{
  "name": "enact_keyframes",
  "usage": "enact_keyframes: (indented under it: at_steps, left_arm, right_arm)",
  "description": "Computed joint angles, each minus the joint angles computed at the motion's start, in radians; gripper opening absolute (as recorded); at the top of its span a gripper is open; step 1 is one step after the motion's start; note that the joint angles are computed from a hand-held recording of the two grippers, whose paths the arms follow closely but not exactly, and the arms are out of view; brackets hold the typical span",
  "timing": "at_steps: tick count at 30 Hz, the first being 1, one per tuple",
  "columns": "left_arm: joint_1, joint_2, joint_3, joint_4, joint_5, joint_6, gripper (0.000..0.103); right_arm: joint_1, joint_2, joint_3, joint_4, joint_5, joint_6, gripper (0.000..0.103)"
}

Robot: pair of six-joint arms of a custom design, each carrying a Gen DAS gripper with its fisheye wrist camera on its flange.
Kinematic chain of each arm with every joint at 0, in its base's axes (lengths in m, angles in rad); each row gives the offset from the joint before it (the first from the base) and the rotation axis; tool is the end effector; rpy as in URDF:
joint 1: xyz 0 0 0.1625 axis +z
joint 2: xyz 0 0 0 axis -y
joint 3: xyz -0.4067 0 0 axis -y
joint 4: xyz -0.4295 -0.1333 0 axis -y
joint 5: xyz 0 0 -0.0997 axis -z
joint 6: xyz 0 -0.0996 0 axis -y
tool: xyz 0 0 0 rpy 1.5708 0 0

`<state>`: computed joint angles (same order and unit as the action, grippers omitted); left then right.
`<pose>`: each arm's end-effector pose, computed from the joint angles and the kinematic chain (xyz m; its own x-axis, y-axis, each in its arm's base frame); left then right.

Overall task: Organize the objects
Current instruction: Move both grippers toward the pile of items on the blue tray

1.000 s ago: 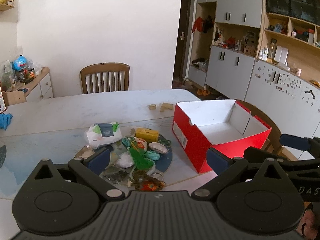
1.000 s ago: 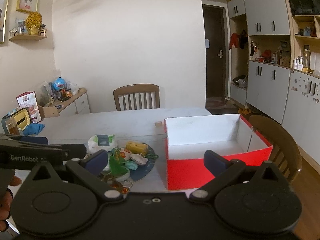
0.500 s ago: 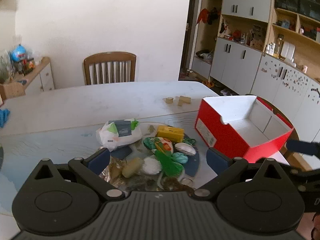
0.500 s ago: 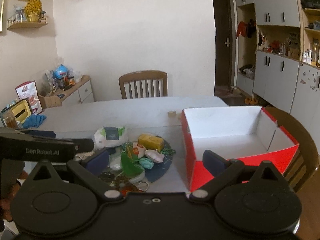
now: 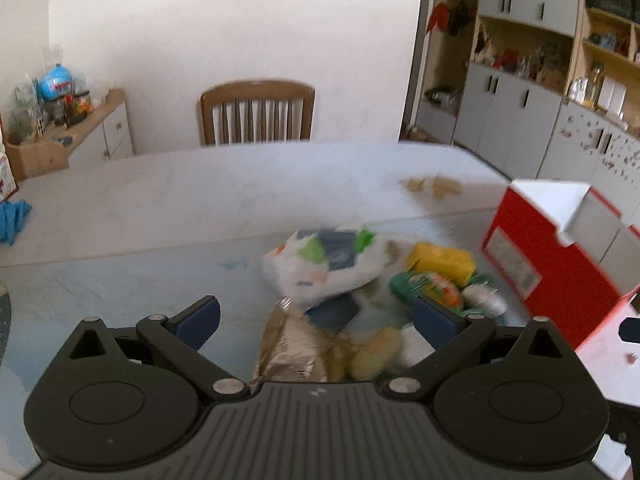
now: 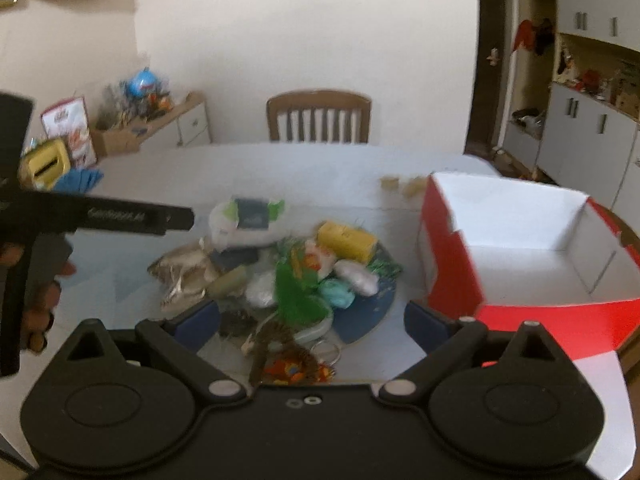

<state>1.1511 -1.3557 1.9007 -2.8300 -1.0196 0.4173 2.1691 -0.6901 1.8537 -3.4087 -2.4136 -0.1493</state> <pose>-0.0690 -0.6098 0.3384 -0.7142 0.3106 -0.6272 0.6534 0.6171 -0.4384 0.3883 -0.4650 0.0375 -0.7378 -0.0858 0.6695 -0.5559 0.6398 -0.5307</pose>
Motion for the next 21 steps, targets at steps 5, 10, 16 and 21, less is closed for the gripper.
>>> enact_keyframes:
  at_steps: [5,10,16,21]
  left_arm:
    - [0.048,0.050,-0.056,0.065,-0.024,-0.014,0.103]
    - [0.078,0.082,-0.098,0.117,-0.036,-0.019,0.102]
    - [0.104,0.111,-0.134,0.174,-0.047,-0.027,0.102]
    - [0.120,0.122,-0.160,0.228,-0.057,-0.056,0.098]
  right_arm:
    - [-0.020,0.019,-0.022,0.110,0.023,0.027,0.091]
    - [-0.043,0.034,-0.042,0.160,0.040,0.070,0.080]
    - [-0.076,0.048,-0.073,0.234,0.052,0.107,0.067]
    - [-0.089,0.053,-0.088,0.270,0.067,0.128,0.053]
